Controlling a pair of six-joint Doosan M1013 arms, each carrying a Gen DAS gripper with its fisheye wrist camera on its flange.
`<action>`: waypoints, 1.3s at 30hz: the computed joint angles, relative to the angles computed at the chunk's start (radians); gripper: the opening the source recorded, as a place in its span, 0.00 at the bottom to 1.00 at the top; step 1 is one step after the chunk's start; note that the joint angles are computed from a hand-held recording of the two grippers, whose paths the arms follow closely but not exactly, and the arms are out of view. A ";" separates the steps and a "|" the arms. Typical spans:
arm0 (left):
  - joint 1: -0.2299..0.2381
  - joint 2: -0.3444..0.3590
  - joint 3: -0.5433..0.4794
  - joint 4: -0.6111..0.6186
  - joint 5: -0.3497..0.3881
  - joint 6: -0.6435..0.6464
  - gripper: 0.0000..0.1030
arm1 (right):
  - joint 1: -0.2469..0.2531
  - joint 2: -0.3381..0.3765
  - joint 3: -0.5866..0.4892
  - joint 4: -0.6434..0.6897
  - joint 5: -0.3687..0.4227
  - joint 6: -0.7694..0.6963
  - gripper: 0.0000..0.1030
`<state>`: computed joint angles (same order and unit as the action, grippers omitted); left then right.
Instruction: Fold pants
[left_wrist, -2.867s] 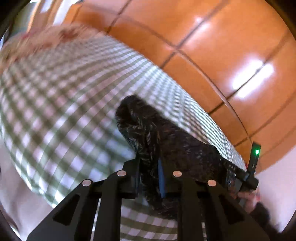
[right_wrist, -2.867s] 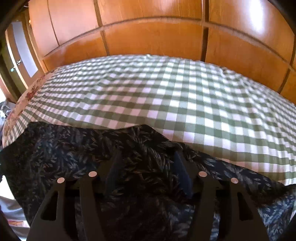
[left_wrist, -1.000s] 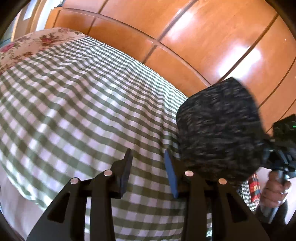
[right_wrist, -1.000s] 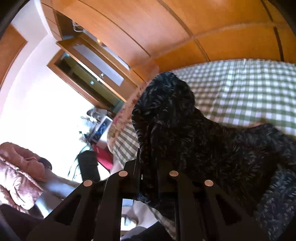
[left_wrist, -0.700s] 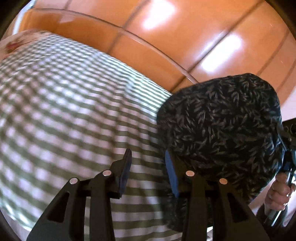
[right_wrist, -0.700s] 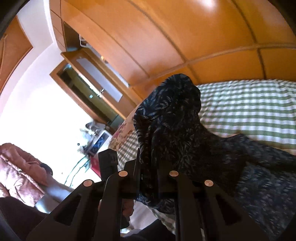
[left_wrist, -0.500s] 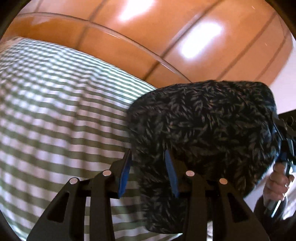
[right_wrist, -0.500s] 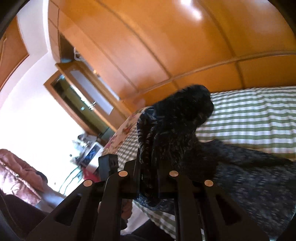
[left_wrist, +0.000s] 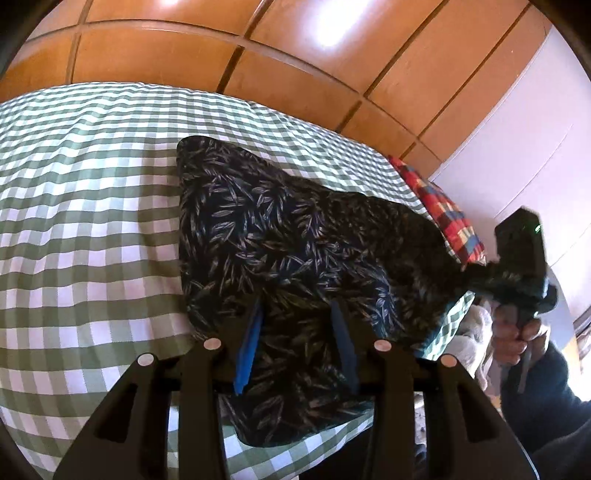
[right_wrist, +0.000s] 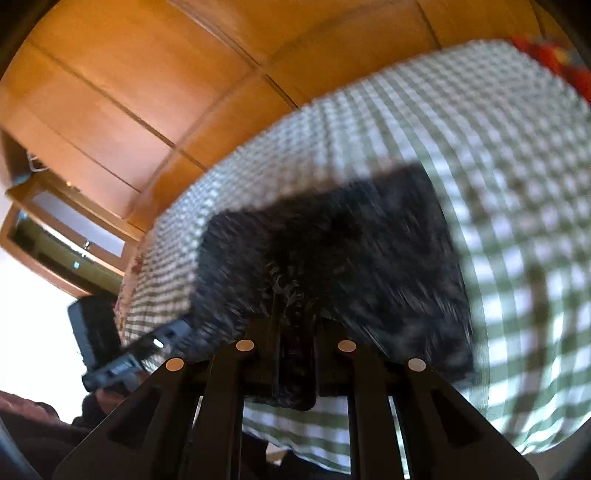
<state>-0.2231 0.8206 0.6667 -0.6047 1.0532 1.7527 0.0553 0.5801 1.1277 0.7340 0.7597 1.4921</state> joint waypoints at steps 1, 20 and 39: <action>0.000 -0.002 0.002 0.002 0.002 -0.002 0.38 | -0.005 0.000 0.013 0.040 -0.005 -0.022 0.15; -0.012 -0.025 0.028 0.004 -0.020 0.112 0.38 | -0.002 0.045 -0.086 0.044 -0.071 -0.035 0.10; -0.035 0.089 -0.181 -0.041 0.185 0.146 0.39 | -0.015 0.073 -0.132 -0.253 -0.015 0.189 0.25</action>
<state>-0.2579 0.9093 0.4855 -0.6460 1.2381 1.8990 0.0401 0.6527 0.9961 0.4807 0.7446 1.6810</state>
